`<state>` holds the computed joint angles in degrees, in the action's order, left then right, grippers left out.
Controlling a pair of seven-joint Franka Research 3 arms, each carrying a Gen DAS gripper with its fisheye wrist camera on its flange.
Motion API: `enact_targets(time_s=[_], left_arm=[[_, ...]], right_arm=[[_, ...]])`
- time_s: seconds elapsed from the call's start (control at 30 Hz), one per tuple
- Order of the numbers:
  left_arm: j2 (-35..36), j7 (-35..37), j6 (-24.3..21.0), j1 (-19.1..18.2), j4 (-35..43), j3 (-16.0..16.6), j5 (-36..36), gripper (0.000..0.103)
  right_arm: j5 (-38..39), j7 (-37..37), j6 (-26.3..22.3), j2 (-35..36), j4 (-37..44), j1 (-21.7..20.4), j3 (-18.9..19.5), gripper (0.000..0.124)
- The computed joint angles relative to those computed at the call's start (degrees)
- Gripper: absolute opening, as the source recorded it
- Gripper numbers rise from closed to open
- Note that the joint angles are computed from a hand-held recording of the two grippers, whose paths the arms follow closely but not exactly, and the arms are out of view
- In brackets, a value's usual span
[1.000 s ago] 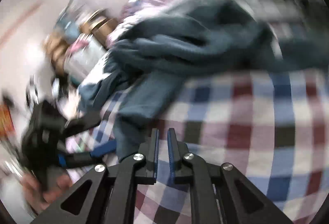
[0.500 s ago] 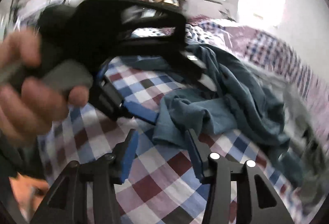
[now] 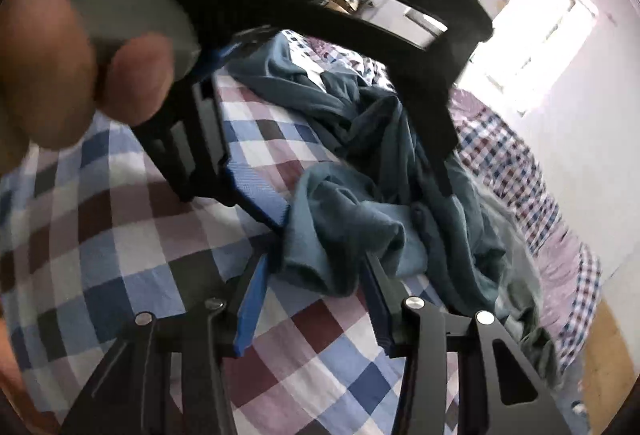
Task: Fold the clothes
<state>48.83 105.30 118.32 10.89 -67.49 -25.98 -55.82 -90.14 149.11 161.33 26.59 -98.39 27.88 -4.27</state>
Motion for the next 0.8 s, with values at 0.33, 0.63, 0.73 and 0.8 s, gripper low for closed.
enact_targets(time_s=[0.33, 0.63, 0.73, 0.8], left_arm=[[-0.21, -0.75, 1.85, -0.21, -0.27, -0.12, -0.02, 0.080], [-0.58, -0.97, 1.44, -1.02, -0.39, 0.19, 1.49, 0.059], [-0.46, -1.15, 0.85, -1.41, 0.31, 0.44, 2.52, 0.042], [-1.00, -0.56, 1.82, -1.45, -0.31, 0.44, 2.64, 0.036]], right_arm=[[8.36, -4.45, 7.38, 0.38, 0.69, 0.75, -2.91, 0.003], [-0.33, 3.89, 13.79, -0.34, 2.40, -1.65, 0.11, 0.002], [3.57, -0.38, 14.77, 0.47, 2.75, -1.64, 0.04, 0.003], [4.01, -0.23, 15.20, 0.44, 2.61, -0.65, -1.23, 0.003]])
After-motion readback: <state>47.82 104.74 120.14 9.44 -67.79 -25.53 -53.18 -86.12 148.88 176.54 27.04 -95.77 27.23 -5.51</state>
